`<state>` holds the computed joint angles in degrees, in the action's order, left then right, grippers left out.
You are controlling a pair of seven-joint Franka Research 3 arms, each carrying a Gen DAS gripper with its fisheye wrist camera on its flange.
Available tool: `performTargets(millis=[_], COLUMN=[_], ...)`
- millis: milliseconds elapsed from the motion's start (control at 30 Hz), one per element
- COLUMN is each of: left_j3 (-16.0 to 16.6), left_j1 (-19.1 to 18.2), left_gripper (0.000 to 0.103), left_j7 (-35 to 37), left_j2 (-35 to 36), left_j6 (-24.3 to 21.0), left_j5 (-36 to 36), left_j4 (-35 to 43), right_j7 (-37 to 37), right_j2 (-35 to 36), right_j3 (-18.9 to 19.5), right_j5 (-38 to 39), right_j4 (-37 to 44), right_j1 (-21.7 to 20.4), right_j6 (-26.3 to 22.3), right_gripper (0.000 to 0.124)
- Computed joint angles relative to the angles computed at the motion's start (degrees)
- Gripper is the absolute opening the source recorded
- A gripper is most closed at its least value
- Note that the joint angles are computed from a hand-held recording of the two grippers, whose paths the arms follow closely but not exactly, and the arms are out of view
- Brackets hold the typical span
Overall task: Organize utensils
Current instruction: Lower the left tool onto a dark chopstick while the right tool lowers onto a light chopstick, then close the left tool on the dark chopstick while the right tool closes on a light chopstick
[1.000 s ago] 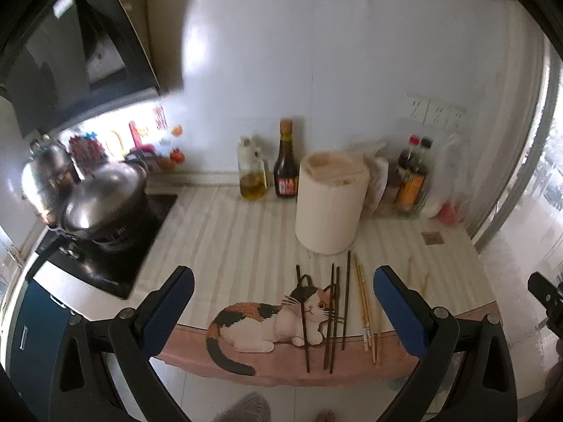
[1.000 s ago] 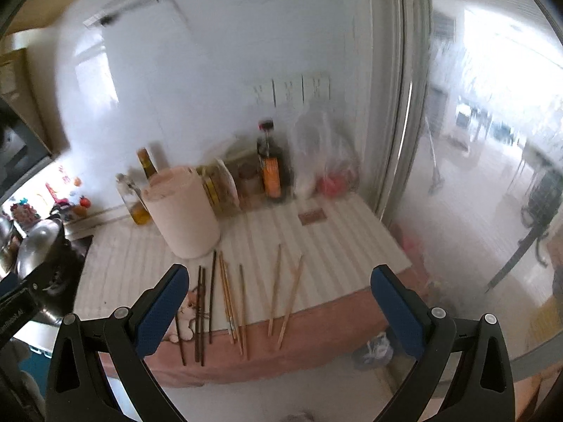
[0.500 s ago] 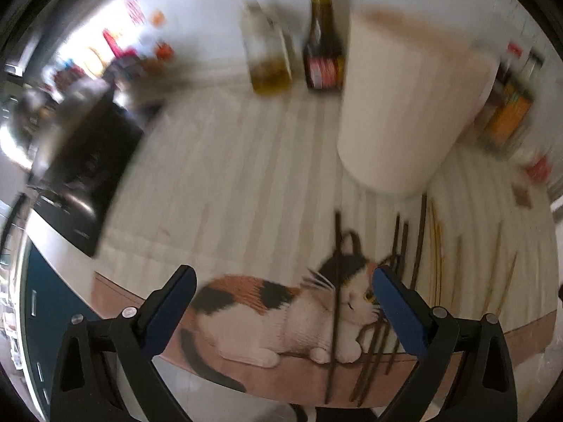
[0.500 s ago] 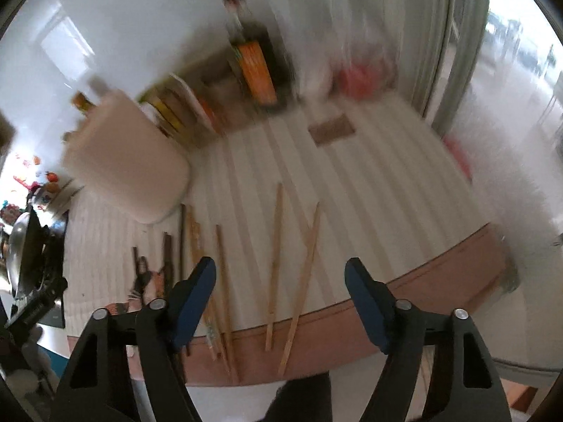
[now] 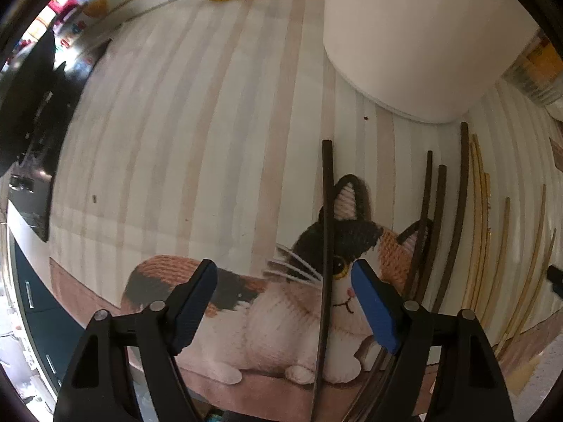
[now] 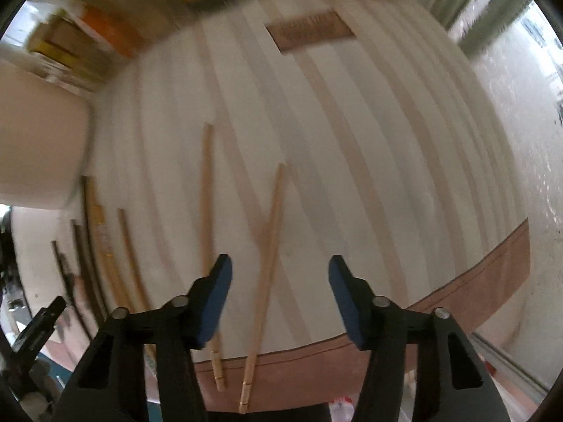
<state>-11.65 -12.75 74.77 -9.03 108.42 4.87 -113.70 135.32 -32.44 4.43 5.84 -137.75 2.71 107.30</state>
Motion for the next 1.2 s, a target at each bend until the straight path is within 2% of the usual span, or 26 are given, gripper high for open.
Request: performTargets(millis=[67, 200, 233, 333, 433, 500, 633, 667, 700, 733, 767, 800, 900, 1000, 1200], left_j3=[0.22, 1.01, 1.05, 0.54, -0.13, -0.68, -1.57, -1.53, -1.47, -1.42, -1.42, -1.40, -1.56, -1.87, -1.40], left_j1=[0.10, 0.84, 0.97, 0.76, 0.27, -0.20, -1.19, -1.30, -1.39, -1.47, -1.49, -1.48, -1.60, -2.07, -2.07], left_gripper=[0.076, 0.076, 0.076, 0.076, 0.075, 0.067, 0.059, 0.052, 0.038, 0.029, 0.011, 0.006, 0.004, 0.004, 0.005], left_j7=[0.63, 3.16, 3.90, 5.74, 5.63, 5.31, 4.44, 4.60, 4.83, 5.23, 5.36, 5.35, 4.35, 3.92, 4.09], left_j2=[1.11, 1.29, 1.50, 2.19, 2.36, 2.86, 3.86, 4.11, 4.31, 4.58, 5.02, 5.69, 6.16, 6.47, 4.40], left_j6=[-0.73, -1.81, -2.07, -2.01, -1.81, -1.52, 0.06, 0.14, 0.35, 0.65, 0.70, 0.38, 1.33, -0.56, -2.72], left_j5=[-0.78, -1.99, -2.06, -1.95, -1.43, -0.35, 2.59, 2.46, 2.16, 1.82, 1.99, 2.14, 2.52, 0.67, -4.15], left_j4=[1.07, 1.29, 1.59, 1.95, 1.37, 1.33, 2.08, 2.36, 2.52, 2.79, 3.25, 4.03, 4.27, 5.94, 4.59], right_j7=[1.35, 1.30, 0.41, -3.35, -8.50, -10.41, -8.32, -7.31, -6.81, -6.22, -5.80, -5.69, -5.14, -5.20, -5.55], right_j2=[0.82, 3.59, 3.63, 3.03, 3.19, 3.48, 3.21, 2.89, 3.17, 3.20, 3.17, 3.26, 3.57, 2.71, 3.57], right_j3=[0.55, 1.95, 1.65, 0.20, -0.18, 0.15, 0.71, 0.70, 0.61, 0.60, 0.70, 0.72, 0.72, 0.15, 0.42], right_j5=[-0.21, -3.97, -4.21, -3.59, -4.22, -4.43, -3.37, -2.72, -2.51, -2.38, -2.35, -2.48, -2.32, 0.09, -1.09], right_j4=[-0.07, 2.40, 2.34, 1.60, 1.76, 1.88, 0.21, -0.25, 0.12, 0.17, 0.06, 0.05, -0.19, -0.92, -0.25], right_j1=[-0.15, 0.73, 1.13, 1.97, 2.65, 2.92, 2.30, 2.17, 1.98, 1.82, 1.79, 1.77, 1.91, 2.52, 2.11], right_j6=[-0.38, -2.15, -1.84, -0.92, -2.09, -2.53, 0.56, 1.25, 1.55, 1.87, 2.29, 2.83, 3.95, 4.14, 2.86], right_gripper=[0.040, 0.024, 0.009, 0.007, 0.007, 0.007, 0.007, 0.008, 0.008, 0.008, 0.008, 0.008, 0.007, 0.007, 0.008])
